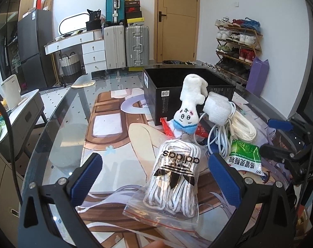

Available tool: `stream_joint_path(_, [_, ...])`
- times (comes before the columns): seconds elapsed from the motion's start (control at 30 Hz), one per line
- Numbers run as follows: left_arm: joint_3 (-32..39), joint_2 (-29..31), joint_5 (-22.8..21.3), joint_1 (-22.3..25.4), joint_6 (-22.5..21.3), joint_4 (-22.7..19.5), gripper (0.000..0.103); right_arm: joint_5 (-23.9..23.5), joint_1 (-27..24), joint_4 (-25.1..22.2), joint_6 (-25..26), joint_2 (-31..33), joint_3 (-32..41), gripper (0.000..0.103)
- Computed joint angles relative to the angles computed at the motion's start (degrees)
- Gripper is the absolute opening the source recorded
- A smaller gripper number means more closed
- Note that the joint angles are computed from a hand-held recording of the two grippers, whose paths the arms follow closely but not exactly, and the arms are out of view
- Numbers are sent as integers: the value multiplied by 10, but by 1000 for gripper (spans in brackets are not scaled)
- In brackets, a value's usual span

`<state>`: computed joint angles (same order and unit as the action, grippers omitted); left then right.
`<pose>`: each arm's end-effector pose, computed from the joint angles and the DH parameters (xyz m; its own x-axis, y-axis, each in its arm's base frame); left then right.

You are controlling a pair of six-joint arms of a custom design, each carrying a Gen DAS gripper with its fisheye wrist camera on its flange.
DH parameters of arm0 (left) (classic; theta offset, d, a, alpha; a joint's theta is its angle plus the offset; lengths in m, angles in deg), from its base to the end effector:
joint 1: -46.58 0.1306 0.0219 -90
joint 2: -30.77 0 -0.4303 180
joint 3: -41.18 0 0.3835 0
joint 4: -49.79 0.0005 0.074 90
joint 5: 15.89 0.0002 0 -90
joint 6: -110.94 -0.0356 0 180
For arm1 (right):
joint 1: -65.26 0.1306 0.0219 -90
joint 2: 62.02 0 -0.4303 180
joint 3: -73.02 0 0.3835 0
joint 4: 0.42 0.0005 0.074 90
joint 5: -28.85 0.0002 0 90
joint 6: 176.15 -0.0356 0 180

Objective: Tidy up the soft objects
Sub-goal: 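Grasp the adidas shoelace bag with the left tool while the right tool grasps the green packet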

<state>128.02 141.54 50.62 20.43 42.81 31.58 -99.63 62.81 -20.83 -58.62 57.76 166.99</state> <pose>0.5482 -0.2539 0.3057 -0.6107 -0.0808 -0.7878 -0.0954 0.9950 -0.0280 0.6515 -0.0062 0.2634 -0.4563 -0.3426 -0.8212 -0.6852 0.7241 0.0786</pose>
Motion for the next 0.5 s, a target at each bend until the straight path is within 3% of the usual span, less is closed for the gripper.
stream_joint_path(0.2, [10, 9, 2, -1, -9, -24, 103, 34, 5, -29, 12, 8, 22, 102])
stream_joint_path(0.5, [21, 21, 27, 4, 1, -53, 103, 22, 10, -91, 40, 20, 30, 103])
